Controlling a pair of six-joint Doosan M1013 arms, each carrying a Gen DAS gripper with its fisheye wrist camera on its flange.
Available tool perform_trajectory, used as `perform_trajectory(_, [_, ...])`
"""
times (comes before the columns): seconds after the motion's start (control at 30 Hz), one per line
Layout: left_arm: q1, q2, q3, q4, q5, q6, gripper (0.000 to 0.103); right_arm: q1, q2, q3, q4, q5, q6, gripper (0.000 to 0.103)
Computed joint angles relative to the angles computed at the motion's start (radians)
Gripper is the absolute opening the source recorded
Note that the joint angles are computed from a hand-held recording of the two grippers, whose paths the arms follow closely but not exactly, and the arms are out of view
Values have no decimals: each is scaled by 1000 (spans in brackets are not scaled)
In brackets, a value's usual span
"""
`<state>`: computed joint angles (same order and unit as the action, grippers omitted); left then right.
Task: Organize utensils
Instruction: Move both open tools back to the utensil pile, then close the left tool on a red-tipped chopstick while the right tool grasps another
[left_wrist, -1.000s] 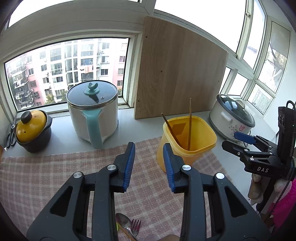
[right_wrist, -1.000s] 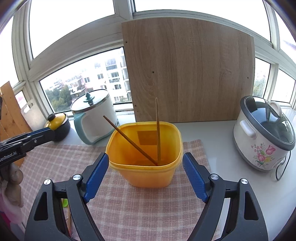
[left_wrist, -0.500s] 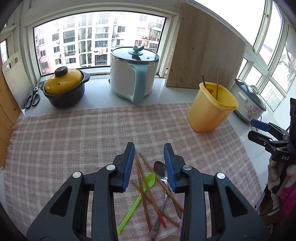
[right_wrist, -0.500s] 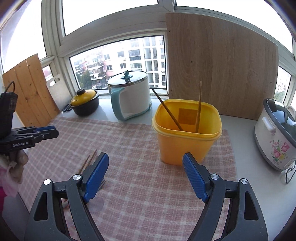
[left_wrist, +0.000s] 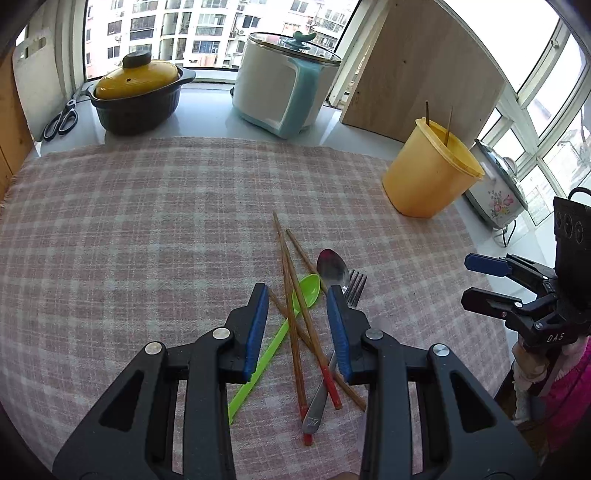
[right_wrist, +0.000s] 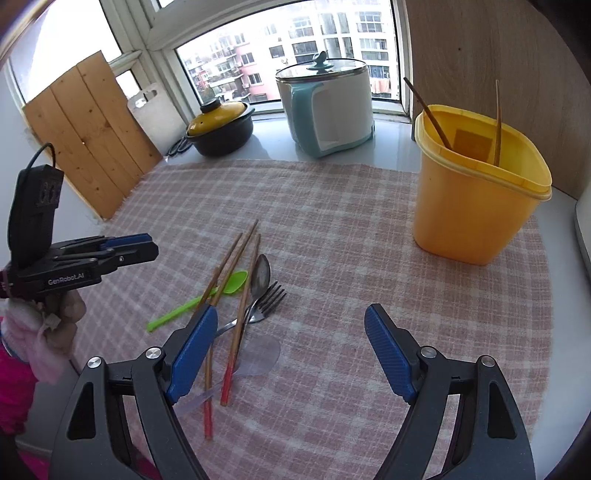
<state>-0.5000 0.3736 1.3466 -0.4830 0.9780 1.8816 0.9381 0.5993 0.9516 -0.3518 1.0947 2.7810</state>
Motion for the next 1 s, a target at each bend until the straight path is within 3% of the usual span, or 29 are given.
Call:
perform_trajectory(0.1, [1, 16, -7, -6, 43, -18, 32, -12, 8, 6, 86, -49, -35, 81])
perform_trajectory(0.43, [-14, 63, -29, -1, 94, -31, 32, -63, 35, 35, 365, -170, -113, 35])
perform_trajectory(0.57, [-14, 76, -38, -1, 106, -36, 32, -72, 50, 26, 418, -186, -136, 28])
perform_trajectory(0.7, [-13, 82, -43, -3, 114, -32, 32, -76, 76, -14, 447, -160, -176, 23])
perform_trajectory(1.0, [-18, 95, -50, 7, 120, -29, 32, -73, 162, -165, 429, 13, -223, 13])
